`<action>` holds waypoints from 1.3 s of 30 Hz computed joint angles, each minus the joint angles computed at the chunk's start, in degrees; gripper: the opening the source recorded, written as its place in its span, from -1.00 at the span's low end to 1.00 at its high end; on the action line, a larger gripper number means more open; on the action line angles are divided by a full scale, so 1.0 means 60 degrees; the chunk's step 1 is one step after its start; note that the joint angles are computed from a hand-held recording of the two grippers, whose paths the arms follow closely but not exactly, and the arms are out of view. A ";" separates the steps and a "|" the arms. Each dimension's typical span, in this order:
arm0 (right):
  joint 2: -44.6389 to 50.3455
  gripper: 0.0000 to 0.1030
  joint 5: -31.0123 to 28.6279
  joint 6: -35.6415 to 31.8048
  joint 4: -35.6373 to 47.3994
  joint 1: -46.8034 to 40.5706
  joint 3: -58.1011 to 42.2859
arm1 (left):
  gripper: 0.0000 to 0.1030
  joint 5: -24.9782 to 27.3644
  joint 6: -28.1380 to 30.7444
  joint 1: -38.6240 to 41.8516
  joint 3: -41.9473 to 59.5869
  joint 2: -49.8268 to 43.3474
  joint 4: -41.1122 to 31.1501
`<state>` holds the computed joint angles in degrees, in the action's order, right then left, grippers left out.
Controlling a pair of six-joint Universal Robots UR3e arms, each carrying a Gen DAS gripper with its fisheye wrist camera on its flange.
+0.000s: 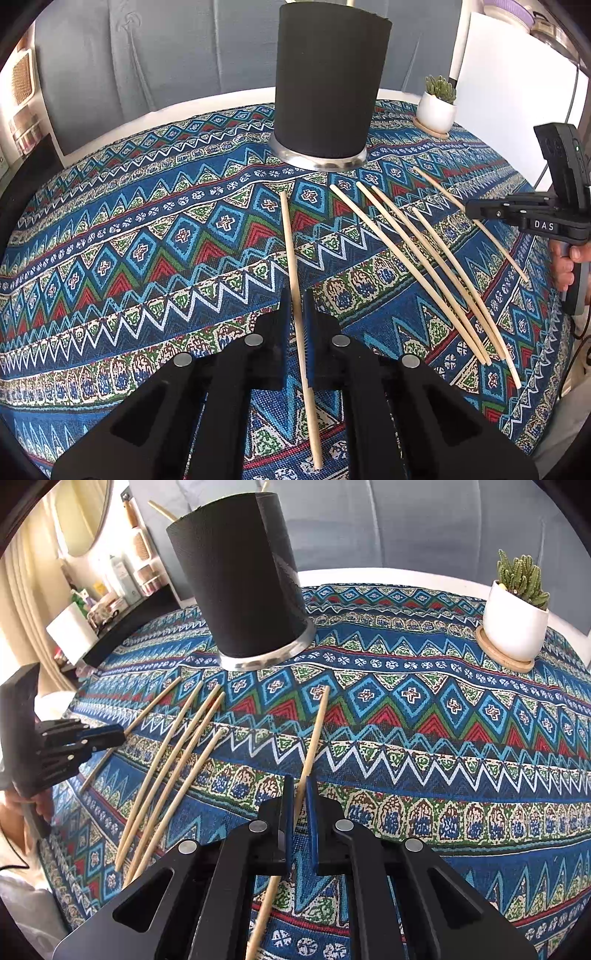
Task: Organize utensils
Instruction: 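Close the left tool on a wooden stick while the right tool grasps another, then lift the left tool's stick over the black holder while the right tool carries its stick there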
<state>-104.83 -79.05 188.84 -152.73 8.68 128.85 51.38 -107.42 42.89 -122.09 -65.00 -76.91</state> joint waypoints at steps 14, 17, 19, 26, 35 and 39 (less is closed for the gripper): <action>-0.1769 -0.92 0.1244 -0.0519 0.0898 -0.1301 -0.0076 | -0.91 -0.0736 -0.0209 0.0594 0.1763 -0.0843 -0.1817; -0.2092 -0.92 0.1195 -0.0696 0.1204 -0.1464 -0.0414 | -0.91 -0.1025 -0.0556 0.0647 0.1963 -0.0638 -0.1387; -0.2141 -0.92 0.1043 -0.0776 0.1282 -0.1466 -0.0743 | -0.91 -0.1292 -0.0655 0.0719 0.2475 -0.0813 -0.1577; -0.1925 -0.92 0.0884 -0.1086 0.1298 -0.1485 -0.1904 | -0.91 -0.2113 -0.1393 0.0477 0.4094 -0.1419 -0.1610; -0.0802 -0.91 0.0433 -0.0855 0.0669 -0.0884 -0.3485 | -0.91 -0.2848 -0.3236 -0.0044 0.5418 -0.2131 -0.0308; -0.0312 -0.91 0.0353 -0.0772 0.0465 -0.0674 -0.4033 | -0.91 -0.3134 -0.4024 -0.0357 0.5961 -0.2555 0.0195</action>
<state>-106.70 -76.94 184.21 -149.94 4.63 104.65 32.58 -131.56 40.74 -86.32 -80.33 -75.74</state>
